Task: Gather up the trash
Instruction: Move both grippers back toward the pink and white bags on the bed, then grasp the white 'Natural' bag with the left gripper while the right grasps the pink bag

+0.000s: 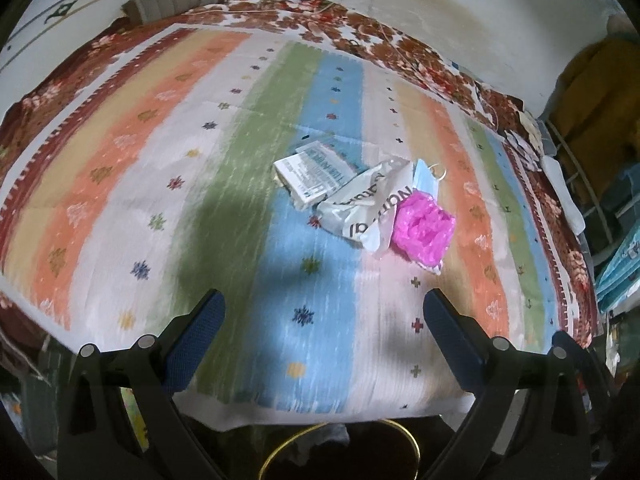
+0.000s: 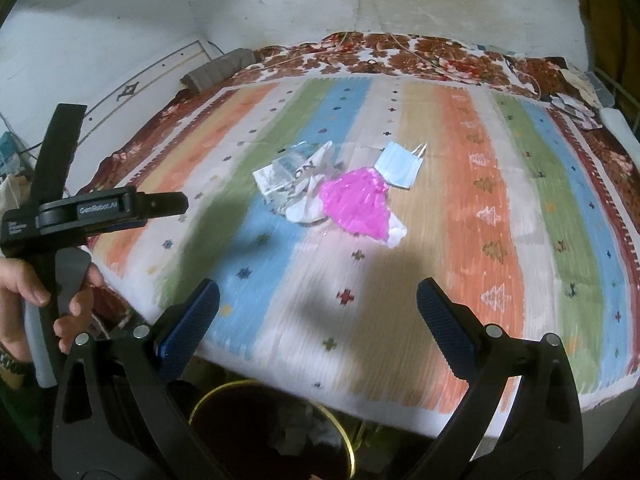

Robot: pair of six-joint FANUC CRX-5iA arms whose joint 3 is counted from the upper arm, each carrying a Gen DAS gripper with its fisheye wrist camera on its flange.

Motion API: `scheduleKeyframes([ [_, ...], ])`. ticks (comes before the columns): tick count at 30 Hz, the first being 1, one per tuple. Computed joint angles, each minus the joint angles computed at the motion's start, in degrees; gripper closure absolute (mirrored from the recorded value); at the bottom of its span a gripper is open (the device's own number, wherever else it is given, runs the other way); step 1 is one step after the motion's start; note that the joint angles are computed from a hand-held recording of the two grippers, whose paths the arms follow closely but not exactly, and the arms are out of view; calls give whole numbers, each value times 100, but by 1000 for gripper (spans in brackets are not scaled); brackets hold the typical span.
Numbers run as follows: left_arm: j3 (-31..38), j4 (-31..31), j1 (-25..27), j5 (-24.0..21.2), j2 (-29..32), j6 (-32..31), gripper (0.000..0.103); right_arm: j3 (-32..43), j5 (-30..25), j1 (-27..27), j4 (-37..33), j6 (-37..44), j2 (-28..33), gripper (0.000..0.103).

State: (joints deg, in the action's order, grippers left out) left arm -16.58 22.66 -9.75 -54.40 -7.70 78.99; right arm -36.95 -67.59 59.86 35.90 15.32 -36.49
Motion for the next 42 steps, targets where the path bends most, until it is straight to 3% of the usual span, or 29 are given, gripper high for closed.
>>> scheduleKeyframes([
  [9, 232, 275, -184, 211, 507, -437, 6, -2, 910, -984, -242, 609, 409, 9],
  [18, 491, 762, -222, 159, 1113, -947, 8, 160, 1441, -1750, -659, 1164, 897, 9],
  [22, 641, 821, -251, 111, 1353, -1066, 14, 185, 1699, -2082, -747, 1483, 1142, 12],
  [32, 982, 1014, -417, 183, 1875, -1325, 20, 495, 2312, -2759, -1372, 2223, 1691, 22],
  [38, 1151, 1205, -568, 314, 2168, -1410, 29, 684, 2520, -3063, -1780, 2622, 1966, 34],
  [42, 1193, 1366, -630, 393, 2307, -1526, 46, 805, 2606, -3233, -2067, 2878, 2119, 44],
])
